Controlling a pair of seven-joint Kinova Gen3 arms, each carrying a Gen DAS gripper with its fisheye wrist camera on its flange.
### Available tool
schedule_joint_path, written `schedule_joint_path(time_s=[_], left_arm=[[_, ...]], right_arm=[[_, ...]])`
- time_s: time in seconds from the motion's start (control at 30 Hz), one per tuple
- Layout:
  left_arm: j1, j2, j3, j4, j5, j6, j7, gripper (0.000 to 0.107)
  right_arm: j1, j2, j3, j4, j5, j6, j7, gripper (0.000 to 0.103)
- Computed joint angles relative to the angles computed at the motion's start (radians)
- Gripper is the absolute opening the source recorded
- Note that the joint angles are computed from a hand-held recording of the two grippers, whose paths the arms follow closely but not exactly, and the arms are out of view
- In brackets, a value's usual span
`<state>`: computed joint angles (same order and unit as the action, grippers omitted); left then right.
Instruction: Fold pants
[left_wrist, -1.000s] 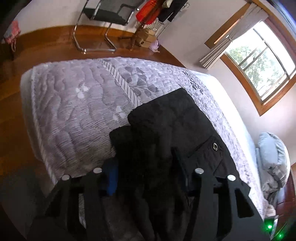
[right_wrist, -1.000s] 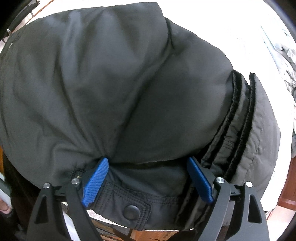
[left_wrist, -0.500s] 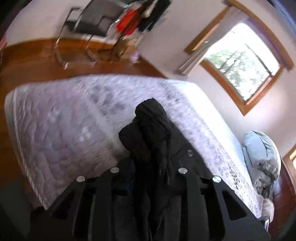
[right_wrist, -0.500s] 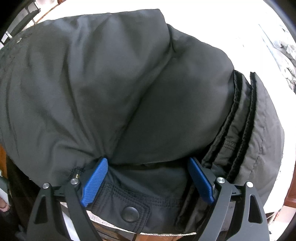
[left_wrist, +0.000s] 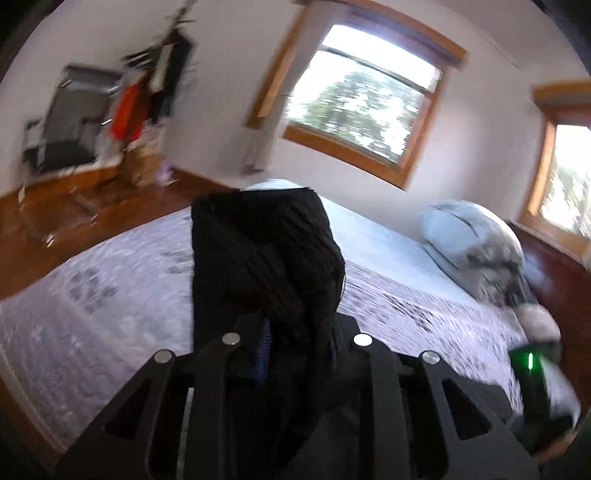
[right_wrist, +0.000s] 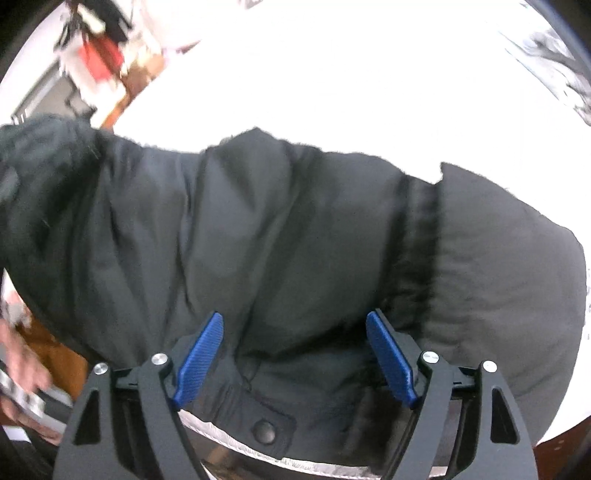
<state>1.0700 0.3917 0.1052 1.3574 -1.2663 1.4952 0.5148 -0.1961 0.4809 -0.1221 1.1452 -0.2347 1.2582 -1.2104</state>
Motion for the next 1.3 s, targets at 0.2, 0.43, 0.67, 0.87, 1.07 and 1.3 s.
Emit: schedule_joint_path(time_s=[0.2, 0.43, 0.67, 0.87, 1.07, 1.3], left_arm=[[-0.129, 0.114, 0.251, -0.148, -0.122, -0.024, -0.244, 0.022], [-0.124, 0.229, 0.275, -0.321, -0.025, -0.158, -0.529, 0.026], [-0.082, 0.239, 0.078, -0.394, 0.26, -0.277, -0.626, 0.034], [-0.162, 0.253, 0.109, -0.545, 0.486, -0.231, -0.721, 0.082], [-0.109, 0.174, -0.057, -0.5, 0.645, -0.314, -0.653, 0.091], [-0.04, 0.18, -0.193, -0.583, 0.669, -0.076, -0.703, 0.092]], right_arm=[[0.164, -0.006, 0.003, -0.038, -0.135, 0.005, 0.063, 0.08], [0.294, 0.01, 0.022, -0.035, -0.211, 0.006, 0.092, 0.08], [0.333, 0.049, 0.01, -0.032, -0.27, -0.005, 0.06, 0.081], [0.273, 0.027, -0.006, -0.043, -0.124, -0.029, 0.063, 0.082], [0.103, -0.028, 0.095, 0.01, 0.053, -0.105, 0.089, 0.082], [0.287, 0.05, -0.025, -0.109, -0.164, 0.089, 0.103, 0.09]])
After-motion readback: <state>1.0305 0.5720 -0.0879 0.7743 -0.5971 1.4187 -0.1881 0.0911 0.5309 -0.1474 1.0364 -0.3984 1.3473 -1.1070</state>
